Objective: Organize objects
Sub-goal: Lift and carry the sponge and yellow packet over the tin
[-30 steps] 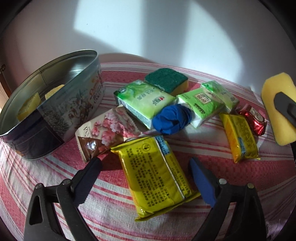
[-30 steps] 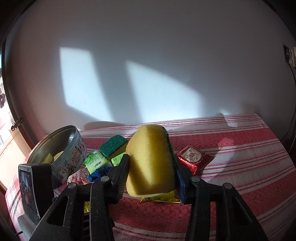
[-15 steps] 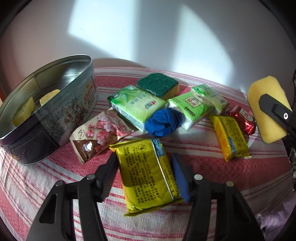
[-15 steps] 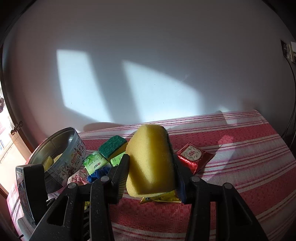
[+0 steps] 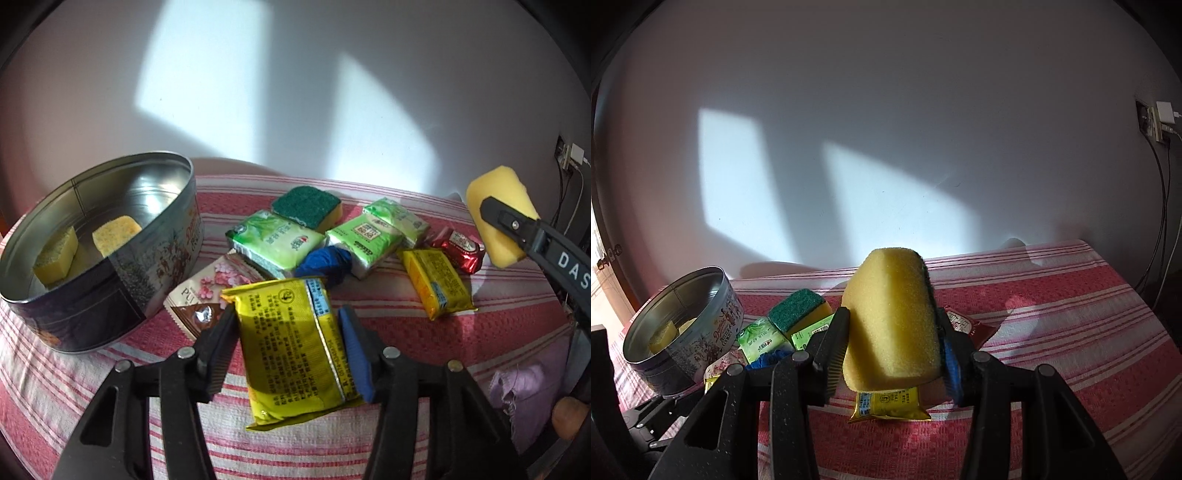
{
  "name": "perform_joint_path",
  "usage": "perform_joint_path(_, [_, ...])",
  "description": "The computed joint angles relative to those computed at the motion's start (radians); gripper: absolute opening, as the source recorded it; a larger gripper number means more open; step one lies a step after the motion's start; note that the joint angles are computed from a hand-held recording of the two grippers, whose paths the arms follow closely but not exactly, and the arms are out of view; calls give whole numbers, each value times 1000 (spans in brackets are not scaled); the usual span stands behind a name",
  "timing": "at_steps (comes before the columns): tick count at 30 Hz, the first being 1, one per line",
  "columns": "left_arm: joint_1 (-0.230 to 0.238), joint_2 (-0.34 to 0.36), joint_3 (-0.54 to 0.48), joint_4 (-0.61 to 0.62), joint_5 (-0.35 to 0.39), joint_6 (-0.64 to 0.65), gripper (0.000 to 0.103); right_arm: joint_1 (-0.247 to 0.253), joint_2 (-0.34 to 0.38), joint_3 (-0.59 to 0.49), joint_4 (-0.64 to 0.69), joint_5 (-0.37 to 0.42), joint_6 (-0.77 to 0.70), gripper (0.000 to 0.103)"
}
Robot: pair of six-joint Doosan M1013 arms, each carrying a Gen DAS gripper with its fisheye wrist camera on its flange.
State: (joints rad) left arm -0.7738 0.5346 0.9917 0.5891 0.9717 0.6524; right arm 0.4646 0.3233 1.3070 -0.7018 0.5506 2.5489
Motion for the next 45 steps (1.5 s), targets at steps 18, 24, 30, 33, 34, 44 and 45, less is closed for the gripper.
perform_joint_path(18, [14, -80, 111, 193, -100, -70, 54, 48, 17, 3, -276, 171, 265, 47])
perform_joint_path(24, [36, -104, 144, 182, -150, -79, 54, 73, 12, 16, -330, 191, 315, 47])
perform_joint_path(30, [68, -146, 200, 159, -264, -91, 54, 105, 11, 19, -367, 209, 351, 47])
perform_joint_path(33, [86, -168, 229, 147, -325, -92, 54, 123, 13, 17, -384, 206, 359, 47])
perform_joint_path(34, [94, -175, 237, 132, -347, -87, 54, 130, 15, 14, -391, 205, 359, 47])
perform_joint_path(44, [145, -204, 272, 145, -378, -139, 54, 178, 52, -35, -376, 150, 304, 48])
perform_joint_path(45, [149, -206, 275, 154, -376, -149, 54, 182, 57, -43, -367, 141, 297, 48])
